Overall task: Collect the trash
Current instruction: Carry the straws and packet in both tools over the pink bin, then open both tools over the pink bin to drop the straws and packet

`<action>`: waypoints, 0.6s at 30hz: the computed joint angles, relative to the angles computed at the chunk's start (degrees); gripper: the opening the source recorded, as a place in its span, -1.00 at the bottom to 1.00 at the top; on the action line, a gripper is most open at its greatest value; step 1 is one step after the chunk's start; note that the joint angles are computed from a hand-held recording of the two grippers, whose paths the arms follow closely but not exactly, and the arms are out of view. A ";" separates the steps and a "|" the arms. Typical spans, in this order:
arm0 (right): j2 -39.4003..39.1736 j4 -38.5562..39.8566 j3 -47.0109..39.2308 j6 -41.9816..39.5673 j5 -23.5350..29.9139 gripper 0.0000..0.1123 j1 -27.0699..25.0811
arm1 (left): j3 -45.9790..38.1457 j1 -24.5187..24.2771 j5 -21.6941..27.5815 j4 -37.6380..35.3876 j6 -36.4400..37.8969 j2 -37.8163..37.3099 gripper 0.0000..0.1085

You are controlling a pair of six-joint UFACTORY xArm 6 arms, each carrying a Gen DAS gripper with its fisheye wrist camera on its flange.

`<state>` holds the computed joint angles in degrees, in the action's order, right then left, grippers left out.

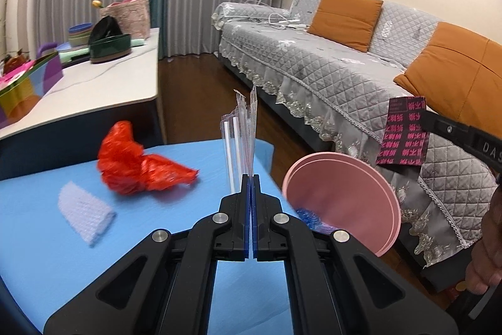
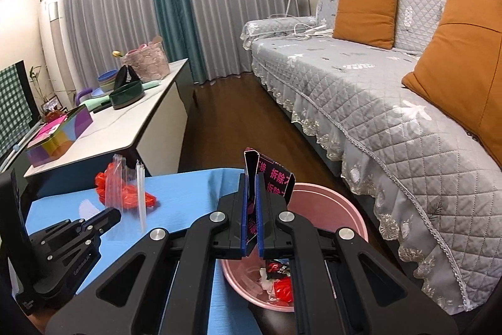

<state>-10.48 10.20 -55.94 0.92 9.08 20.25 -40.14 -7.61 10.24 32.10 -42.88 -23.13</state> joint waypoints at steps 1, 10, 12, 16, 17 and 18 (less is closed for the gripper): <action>0.23 0.17 -0.12 -0.04 0.05 -0.91 -0.24 | -0.50 -0.23 -0.11 0.05 -0.13 0.58 -0.99; 3.47 -3.57 -2.17 3.64 0.60 -0.91 -3.80 | -5.56 -2.29 -1.67 -0.66 0.52 7.04 -0.99; 4.16 -4.74 -2.62 4.70 1.02 -0.91 -4.26 | -6.70 -2.72 -2.13 -1.54 1.18 8.71 -0.99; 5.61 -4.53 -3.59 4.74 1.73 -0.91 -4.86 | -9.32 -4.21 -2.99 -3.75 3.55 12.35 -0.99; 5.99 -4.32 -3.81 4.64 1.86 -0.91 -5.01 | -9.83 -4.59 -3.20 -4.28 4.20 13.09 -0.99; 6.29 -4.35 -3.98 4.71 1.94 -0.91 -5.17 | -10.46 -4.99 -3.33 -4.64 4.67 13.87 -0.99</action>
